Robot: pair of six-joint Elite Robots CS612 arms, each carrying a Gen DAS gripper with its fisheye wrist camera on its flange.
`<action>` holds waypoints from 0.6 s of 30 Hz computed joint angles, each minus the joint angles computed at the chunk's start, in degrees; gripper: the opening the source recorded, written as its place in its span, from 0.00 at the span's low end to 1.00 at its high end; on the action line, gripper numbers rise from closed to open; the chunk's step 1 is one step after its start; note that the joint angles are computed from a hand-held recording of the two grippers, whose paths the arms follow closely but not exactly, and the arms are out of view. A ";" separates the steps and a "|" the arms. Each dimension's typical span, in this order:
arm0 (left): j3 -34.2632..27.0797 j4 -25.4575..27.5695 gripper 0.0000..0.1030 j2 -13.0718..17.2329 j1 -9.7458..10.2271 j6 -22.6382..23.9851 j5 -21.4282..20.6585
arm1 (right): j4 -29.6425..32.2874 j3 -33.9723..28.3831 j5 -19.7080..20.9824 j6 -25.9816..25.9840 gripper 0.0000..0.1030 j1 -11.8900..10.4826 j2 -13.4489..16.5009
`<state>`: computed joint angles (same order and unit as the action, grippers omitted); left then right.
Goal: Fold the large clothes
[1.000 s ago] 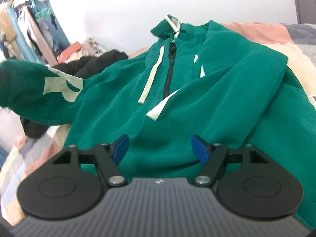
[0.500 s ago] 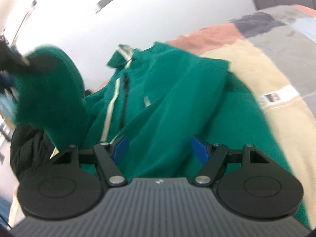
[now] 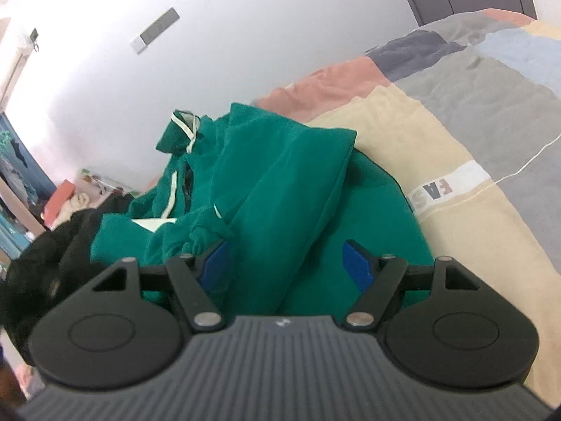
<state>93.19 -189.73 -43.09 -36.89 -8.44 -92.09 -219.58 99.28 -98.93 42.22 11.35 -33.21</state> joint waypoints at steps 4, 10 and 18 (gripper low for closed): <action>2.29 -0.41 0.79 -0.20 3.39 -7.96 1.22 | -2.07 0.20 -1.89 0.22 0.72 0.22 0.03; 0.36 -2.24 0.79 3.44 8.43 -23.22 -0.82 | -7.31 -0.55 0.21 -0.23 0.80 0.31 0.86; -5.66 -7.77 0.73 9.83 10.53 -32.75 -3.85 | 2.15 -3.91 2.33 -6.11 0.80 1.74 1.30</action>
